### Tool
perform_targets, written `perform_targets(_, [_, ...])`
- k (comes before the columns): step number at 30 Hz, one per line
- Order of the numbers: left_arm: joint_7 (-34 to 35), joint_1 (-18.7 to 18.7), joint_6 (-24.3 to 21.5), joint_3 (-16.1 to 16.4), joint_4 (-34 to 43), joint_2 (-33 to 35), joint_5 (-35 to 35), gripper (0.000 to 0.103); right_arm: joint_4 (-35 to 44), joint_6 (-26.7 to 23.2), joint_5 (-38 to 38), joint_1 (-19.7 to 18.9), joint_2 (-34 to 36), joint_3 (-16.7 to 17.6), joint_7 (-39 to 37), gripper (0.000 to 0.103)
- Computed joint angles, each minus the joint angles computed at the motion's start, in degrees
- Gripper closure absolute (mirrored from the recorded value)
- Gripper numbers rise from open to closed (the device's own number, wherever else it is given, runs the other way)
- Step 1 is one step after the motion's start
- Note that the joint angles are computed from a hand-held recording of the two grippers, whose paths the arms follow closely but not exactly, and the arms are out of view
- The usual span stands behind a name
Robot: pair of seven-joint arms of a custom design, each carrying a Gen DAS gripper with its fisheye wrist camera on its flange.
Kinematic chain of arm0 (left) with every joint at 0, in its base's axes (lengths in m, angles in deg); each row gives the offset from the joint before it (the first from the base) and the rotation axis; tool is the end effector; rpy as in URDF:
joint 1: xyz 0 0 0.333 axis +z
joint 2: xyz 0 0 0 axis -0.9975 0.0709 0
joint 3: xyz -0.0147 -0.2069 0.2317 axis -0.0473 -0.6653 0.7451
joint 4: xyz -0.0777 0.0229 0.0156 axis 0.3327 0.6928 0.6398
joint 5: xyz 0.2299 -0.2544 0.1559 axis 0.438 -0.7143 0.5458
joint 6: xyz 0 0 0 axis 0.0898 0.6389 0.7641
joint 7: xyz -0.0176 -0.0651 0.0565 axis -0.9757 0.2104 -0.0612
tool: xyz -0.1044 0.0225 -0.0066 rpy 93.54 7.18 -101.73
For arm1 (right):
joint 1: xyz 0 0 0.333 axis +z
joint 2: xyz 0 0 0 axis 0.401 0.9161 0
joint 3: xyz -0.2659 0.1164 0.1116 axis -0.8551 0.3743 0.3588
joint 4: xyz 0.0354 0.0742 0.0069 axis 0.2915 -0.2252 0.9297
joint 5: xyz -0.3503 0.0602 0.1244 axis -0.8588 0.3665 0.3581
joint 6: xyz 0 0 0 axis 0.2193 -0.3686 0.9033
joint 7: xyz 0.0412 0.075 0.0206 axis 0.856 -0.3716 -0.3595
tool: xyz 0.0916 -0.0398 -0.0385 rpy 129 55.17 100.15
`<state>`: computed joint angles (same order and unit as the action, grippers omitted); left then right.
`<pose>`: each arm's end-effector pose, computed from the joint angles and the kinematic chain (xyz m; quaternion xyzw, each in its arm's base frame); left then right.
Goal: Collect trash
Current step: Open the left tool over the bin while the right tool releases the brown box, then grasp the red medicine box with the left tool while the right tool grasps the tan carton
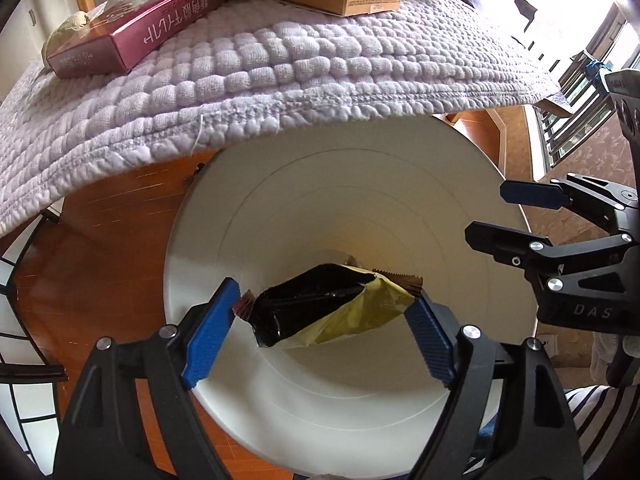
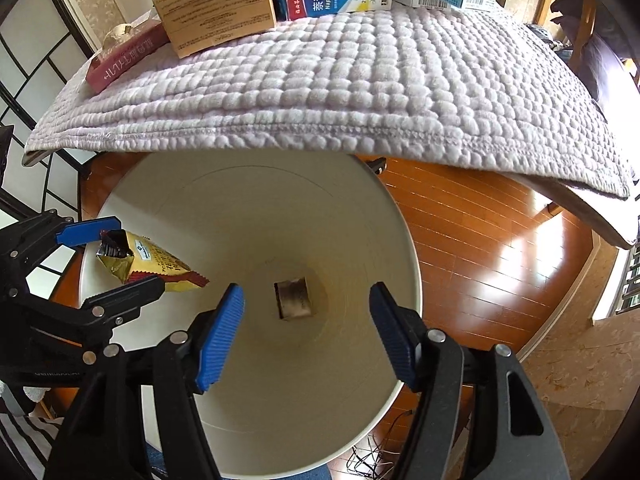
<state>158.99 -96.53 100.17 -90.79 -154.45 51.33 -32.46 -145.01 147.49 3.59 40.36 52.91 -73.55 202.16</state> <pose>0.5128 -0.2571 0.3643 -0.4488 0.8713 -0.1966 0.0285 0.3963 0.2141 0.4150 -0.6746 0.7184 -0.0949 0.1407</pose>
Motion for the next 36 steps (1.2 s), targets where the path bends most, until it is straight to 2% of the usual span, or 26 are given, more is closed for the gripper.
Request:
perform_targets(5, [0.8, 0.4, -0.2, 0.3, 0.7, 0.4, 0.8, 0.011, 0.9, -0.6, 0.3, -0.1, 0.2, -0.4, -0.7, 0.038])
perform_targets(12, [-1.5, -0.4, 0.7, 0.2, 1.1, 0.3, 3.6, 0.01, 4.2, -2.7, 1.0, -0.9, 0.3, -1.8, -2.9, 0.038])
perform_targets(19, [0.2, 0.4, 0.4, 0.2, 1.2, -2.1, 0.0, 0.01, 5.2, -2.5, 0.3, -2.5, -2.9, -1.5, -3.6, 0.038])
perform_targets(24, [2.9, 0.6, 1.1, 1.6, 0.8, -5.9, -4.2, 0.01, 7.3, -1.0, -1.1, -3.8, -4.7, -0.4, -3.4, 0.038])
perform_targets(26, [2.9, 0.7, 2.4, 2.8, 1.4, -6.8, -4.1, 0.008, 8.5, -0.3, -2.1, -4.4, -4.8, -0.1, -3.6, 0.029])
perform_targets(29, [3.3, 0.9, 5.0, 4.2, 2.4, -7.7, -4.5, 0.002, 9.4, 1.8, -4.3, -5.4, -4.8, 1.2, -2.8, 0.027])
perform_targets(31, [2.6, 1.0, 6.4, 4.7, 4.7, -6.0, -2.5, 0.001, 10.6, 3.1, -5.2, -5.6, -3.4, 1.5, -3.0, 0.024])
perform_targets(33, [1.0, 1.3, 7.5, 5.1, 7.2, -3.5, 2.3, 0.001, 12.2, 3.8, -8.2, -6.5, -1.2, 2.8, -1.0, 0.021])
perform_targets(35, [-0.3, 2.1, 6.8, 5.3, 10.5, -0.3, 6.3, 0.001, 14.0, 4.4, -10.6, -6.8, 1.4, 2.9, 0.6, 0.017])
perform_targets(36, [0.8, 3.0, 5.8, 4.7, 12.1, 1.0, 6.1, 0.001, 15.0, 4.4, -11.2, -6.5, 2.7, 2.7, 1.1, 0.017])
